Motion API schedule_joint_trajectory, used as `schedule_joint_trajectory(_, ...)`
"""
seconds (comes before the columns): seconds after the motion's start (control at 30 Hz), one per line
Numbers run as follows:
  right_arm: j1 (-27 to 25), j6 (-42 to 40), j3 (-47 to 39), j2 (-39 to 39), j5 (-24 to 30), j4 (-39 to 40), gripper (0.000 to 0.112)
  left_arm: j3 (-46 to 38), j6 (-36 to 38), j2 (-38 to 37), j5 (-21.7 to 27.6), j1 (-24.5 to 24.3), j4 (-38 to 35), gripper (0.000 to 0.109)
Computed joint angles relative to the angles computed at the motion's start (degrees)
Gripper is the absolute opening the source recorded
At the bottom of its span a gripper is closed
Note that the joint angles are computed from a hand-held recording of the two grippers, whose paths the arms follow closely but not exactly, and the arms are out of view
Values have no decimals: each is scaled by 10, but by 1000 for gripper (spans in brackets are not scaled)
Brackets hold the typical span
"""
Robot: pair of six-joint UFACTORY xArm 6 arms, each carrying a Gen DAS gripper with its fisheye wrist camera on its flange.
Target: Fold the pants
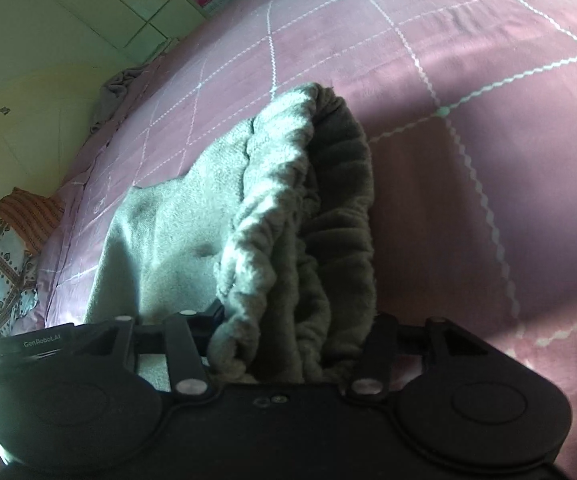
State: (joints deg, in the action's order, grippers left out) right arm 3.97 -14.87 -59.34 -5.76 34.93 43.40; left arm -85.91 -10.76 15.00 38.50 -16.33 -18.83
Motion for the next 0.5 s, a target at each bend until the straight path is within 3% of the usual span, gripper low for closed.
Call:
schedule_joint_trajectory(0.13, 7, 30, 4, -10, -14, -15, 46, 23, -8, -31, -23, -13, 38, 26)
schedule_joint_trajectory(0.33, 15, -13, 5, -35, -15, 24, 41, 43, 8, -60, -62, -19, 24, 24)
schedule_joint_trajectory(0.5, 11, -67, -13, -38, -1, 112, 40, 25, 14, -64, -90, -28, 32, 24)
